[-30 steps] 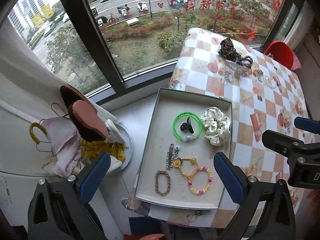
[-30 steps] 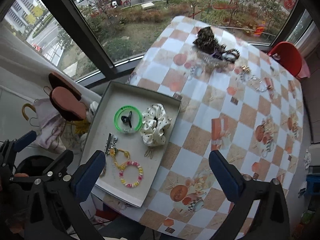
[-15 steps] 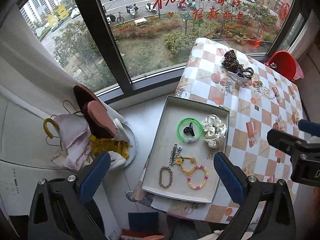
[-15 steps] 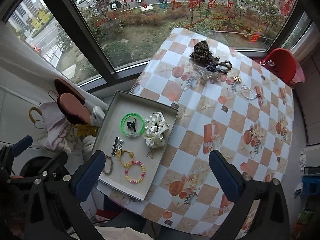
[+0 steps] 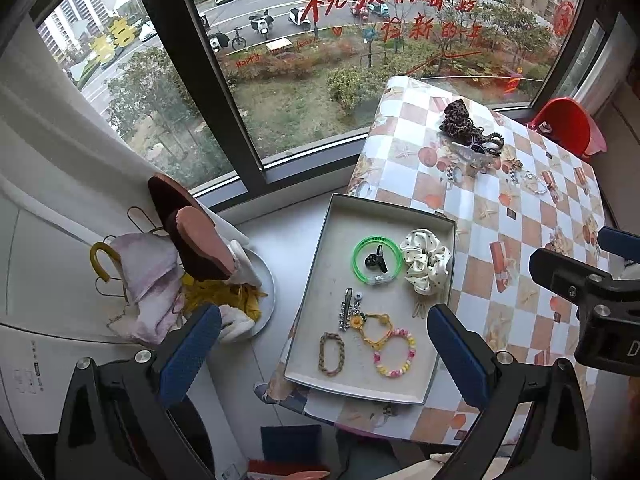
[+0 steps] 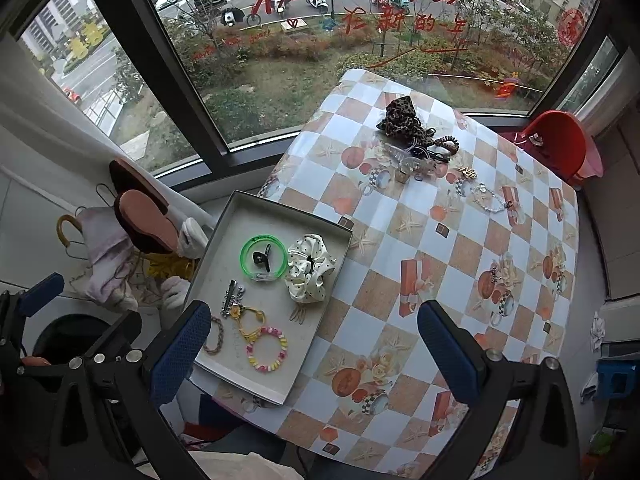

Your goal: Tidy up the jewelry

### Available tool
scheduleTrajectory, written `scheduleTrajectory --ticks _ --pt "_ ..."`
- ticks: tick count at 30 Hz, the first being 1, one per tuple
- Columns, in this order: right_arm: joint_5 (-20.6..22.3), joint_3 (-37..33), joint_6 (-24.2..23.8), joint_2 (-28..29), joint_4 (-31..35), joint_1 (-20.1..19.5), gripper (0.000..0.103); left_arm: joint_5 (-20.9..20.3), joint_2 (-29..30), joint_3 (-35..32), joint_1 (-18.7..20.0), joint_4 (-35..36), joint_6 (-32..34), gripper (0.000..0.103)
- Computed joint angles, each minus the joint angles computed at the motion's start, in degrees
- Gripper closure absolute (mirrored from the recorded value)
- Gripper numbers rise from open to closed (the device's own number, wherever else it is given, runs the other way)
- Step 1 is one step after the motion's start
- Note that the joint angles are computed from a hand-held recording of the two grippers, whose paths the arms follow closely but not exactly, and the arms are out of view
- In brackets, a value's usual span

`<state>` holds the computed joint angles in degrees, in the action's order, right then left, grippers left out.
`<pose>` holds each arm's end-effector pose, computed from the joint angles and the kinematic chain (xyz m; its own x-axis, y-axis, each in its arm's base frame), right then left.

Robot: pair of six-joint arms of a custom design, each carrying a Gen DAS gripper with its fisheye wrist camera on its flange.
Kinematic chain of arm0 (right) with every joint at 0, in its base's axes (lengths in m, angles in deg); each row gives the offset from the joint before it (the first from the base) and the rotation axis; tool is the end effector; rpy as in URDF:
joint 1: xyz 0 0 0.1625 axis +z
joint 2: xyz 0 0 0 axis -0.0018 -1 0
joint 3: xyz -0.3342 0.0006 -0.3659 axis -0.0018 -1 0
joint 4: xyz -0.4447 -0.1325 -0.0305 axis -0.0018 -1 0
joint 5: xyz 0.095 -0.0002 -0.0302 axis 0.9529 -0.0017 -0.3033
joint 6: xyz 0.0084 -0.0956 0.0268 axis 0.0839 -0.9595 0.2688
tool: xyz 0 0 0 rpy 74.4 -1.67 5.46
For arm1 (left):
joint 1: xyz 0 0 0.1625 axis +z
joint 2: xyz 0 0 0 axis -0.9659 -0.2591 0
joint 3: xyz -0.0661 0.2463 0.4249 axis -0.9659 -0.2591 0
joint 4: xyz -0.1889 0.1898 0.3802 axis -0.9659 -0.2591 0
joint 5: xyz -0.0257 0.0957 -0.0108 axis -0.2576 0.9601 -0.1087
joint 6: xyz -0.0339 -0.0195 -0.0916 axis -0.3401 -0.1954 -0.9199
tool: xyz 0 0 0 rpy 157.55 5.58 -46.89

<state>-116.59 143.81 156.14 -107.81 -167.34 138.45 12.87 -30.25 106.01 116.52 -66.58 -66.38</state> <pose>0.5184 -0.3737 0.1928 -0.6538 0.5171 0.5524 0.1813 0.8158 -0.5492 -0.2525 -0.4785 0.4215 -0.5101 0.6327 -0.5827 0.6657 0.7194 0.1983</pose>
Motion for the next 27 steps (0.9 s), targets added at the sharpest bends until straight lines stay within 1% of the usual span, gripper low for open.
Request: scheduleTrajectory --ticks 27 --pt "0.28 0.15 0.06 0.06 -0.30 -0.03 0.000 0.22 -0.37 0.39 -0.01 0.45 0.04 0.000"
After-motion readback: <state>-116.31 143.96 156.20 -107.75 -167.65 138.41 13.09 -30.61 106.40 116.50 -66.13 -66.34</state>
